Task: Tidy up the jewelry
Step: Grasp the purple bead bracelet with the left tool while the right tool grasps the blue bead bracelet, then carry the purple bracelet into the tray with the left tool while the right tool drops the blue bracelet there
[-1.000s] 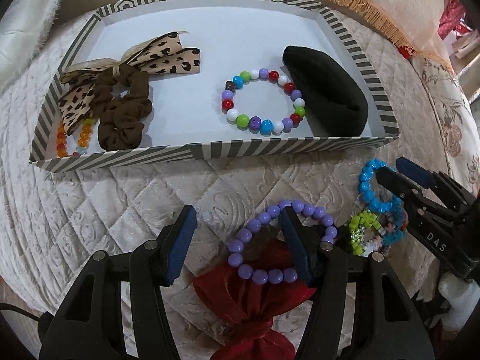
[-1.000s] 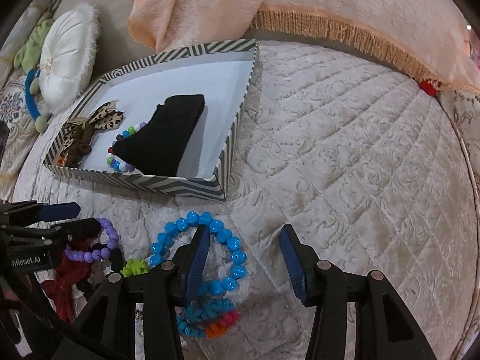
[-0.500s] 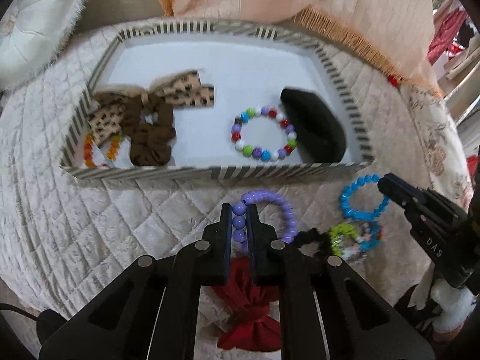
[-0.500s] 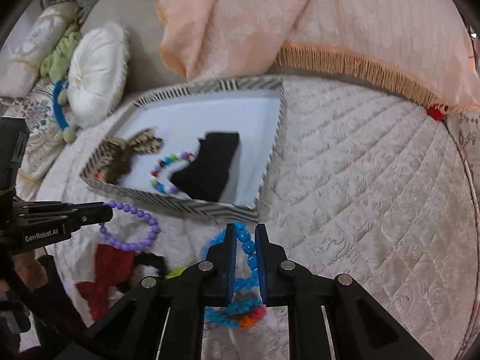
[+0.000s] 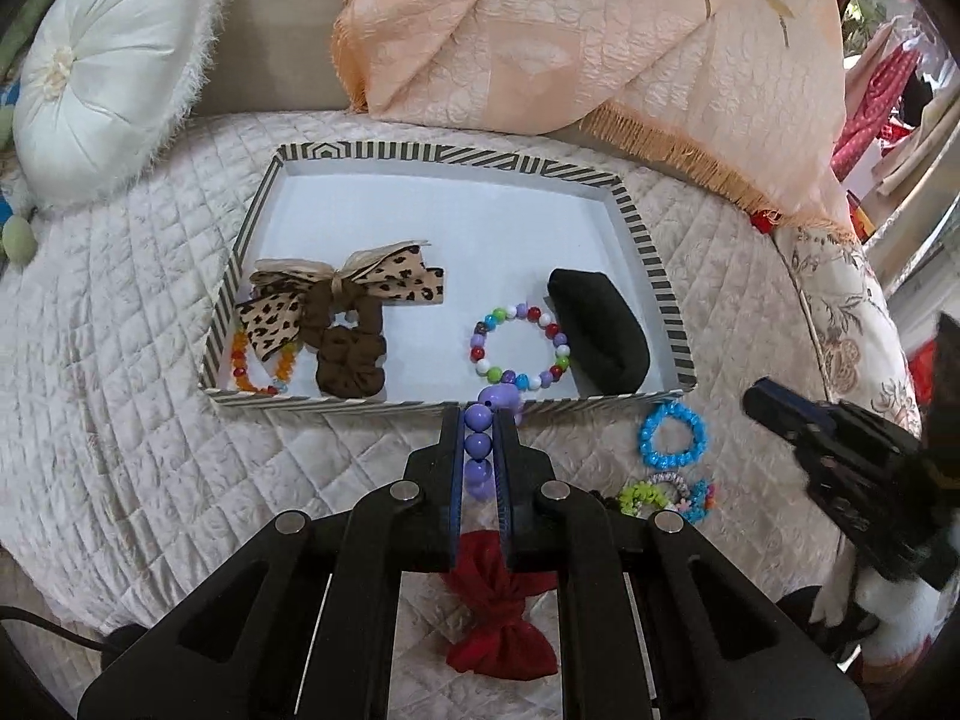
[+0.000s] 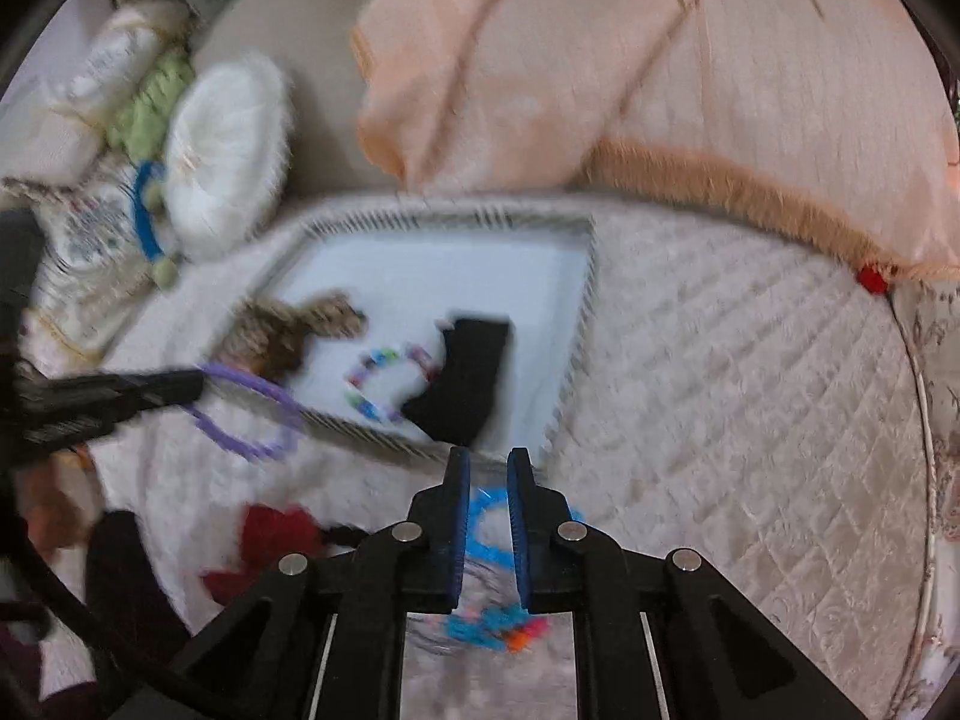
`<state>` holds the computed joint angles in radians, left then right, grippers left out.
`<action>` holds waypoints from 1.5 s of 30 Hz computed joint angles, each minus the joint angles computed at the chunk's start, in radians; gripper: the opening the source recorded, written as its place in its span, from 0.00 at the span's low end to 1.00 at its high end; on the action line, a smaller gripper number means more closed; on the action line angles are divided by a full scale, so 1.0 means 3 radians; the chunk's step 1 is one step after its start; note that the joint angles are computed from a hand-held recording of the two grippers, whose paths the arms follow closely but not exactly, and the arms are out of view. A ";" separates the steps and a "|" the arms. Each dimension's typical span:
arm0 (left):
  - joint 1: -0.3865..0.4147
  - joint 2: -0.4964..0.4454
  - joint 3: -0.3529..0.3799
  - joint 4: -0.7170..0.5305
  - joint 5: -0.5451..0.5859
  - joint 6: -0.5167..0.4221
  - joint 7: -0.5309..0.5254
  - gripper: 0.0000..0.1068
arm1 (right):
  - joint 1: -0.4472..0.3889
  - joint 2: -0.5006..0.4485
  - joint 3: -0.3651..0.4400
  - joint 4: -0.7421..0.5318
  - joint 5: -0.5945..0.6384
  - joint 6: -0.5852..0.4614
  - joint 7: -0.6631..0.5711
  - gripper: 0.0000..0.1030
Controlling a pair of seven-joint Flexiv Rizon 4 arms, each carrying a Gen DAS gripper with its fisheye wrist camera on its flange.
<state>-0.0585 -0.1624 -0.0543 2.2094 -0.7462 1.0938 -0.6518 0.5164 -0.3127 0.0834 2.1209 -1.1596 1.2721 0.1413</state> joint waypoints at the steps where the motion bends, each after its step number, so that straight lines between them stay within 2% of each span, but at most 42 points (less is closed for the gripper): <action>1: 0.0004 0.0002 0.0005 0.0008 0.0001 -0.0010 0.0000 0.08 | -0.0009 -0.0047 0.0043 -0.0001 0.0140 -0.0070 -0.0128 0.19; 2: 0.0007 0.0007 0.0008 0.0017 -0.0002 -0.0015 0.0002 0.08 | -0.0008 -0.0078 0.0058 0.0012 0.0227 -0.0100 -0.0196 0.30; 3: 0.0010 0.0000 0.0013 0.0020 0.0004 -0.0022 -0.0003 0.08 | -0.0009 -0.0120 0.0059 0.0029 0.0300 -0.0092 -0.0229 0.32; 8: 0.0020 -0.0037 0.0021 0.0004 0.0087 -0.0032 -0.0080 0.08 | 0.0005 -0.0272 -0.0049 0.0085 0.0468 0.0051 -0.0286 0.32; 9: 0.0023 -0.0038 0.0018 0.0001 0.0091 -0.0031 -0.0087 0.08 | 0.0015 -0.0312 -0.0073 0.0082 0.0490 0.0080 -0.0314 0.32; 11: 0.0030 -0.0040 0.0013 -0.0003 0.0088 -0.0035 -0.0085 0.08 | 0.0114 -0.0324 -0.0236 0.0100 0.0284 0.0101 -0.0203 0.20; 14: 0.0041 -0.0035 0.0016 -0.0012 0.0097 -0.0053 -0.0094 0.08 | 0.0093 -0.0302 -0.0258 0.0108 0.0166 0.0182 -0.0132 0.08; 19: 0.0054 -0.0011 0.0017 -0.0027 0.0063 -0.0058 -0.0068 0.08 | 0.0031 -0.0062 -0.0273 0.0180 -0.0296 0.0234 0.0225 0.08; 24: 0.0049 0.0007 0.0023 -0.0053 0.0049 -0.0017 -0.0071 0.08 | -0.0117 0.0081 -0.0089 0.0100 -0.0436 0.0165 0.0255 0.08; 28: 0.0036 0.0005 0.0022 -0.0073 0.0065 0.0072 -0.0067 0.08 | -0.0143 0.0134 0.0018 0.0009 -0.0393 0.0052 0.0134 0.08; 34: 0.0047 -0.0072 0.0023 -0.0162 0.0184 0.0175 -0.0176 0.08 | -0.0144 0.0070 0.0041 -0.0163 -0.0304 0.0084 -0.0047 0.08; 45: 0.0115 -0.0362 -0.0013 -0.0534 0.0558 0.0278 -0.0472 0.08 | 0.0007 -0.0268 -0.0054 -0.0631 0.0272 0.0072 -0.0723 0.07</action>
